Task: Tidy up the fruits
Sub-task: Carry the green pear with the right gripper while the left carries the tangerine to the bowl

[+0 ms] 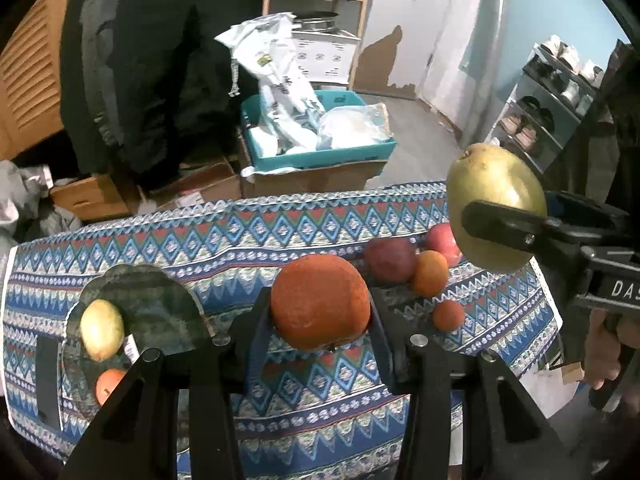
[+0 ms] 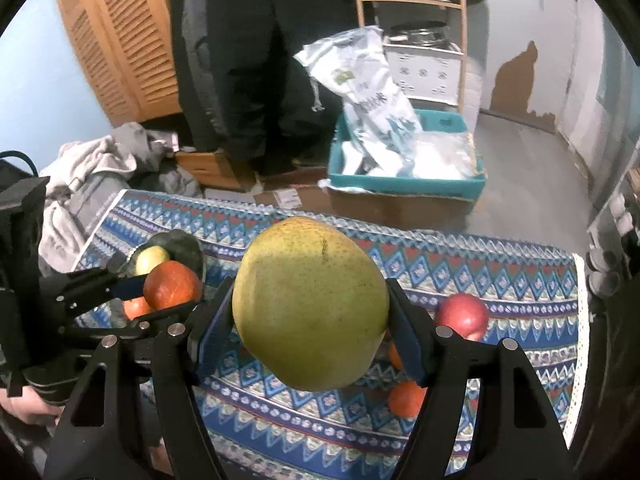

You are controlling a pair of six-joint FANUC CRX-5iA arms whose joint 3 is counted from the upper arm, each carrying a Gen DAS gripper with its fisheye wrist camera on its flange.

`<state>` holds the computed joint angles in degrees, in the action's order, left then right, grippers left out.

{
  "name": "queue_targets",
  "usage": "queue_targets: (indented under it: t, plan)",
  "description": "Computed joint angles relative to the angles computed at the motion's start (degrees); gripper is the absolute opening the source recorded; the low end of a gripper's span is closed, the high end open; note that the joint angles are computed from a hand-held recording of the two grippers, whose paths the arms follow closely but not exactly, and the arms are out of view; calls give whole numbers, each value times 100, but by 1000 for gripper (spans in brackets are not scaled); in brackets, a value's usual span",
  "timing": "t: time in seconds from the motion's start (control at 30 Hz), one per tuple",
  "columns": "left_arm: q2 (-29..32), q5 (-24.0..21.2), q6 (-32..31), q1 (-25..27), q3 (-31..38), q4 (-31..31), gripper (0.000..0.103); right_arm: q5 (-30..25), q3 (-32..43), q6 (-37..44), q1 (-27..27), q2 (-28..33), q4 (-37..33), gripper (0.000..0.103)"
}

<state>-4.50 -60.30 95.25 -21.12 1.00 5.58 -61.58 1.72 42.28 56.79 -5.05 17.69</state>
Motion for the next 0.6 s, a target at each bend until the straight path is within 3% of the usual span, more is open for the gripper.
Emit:
queue_targets:
  t: [0.6]
  plan:
    - [-737, -24, -133, 985, -837, 200, 46, 61, 1001, 573, 212, 886, -465, 72]
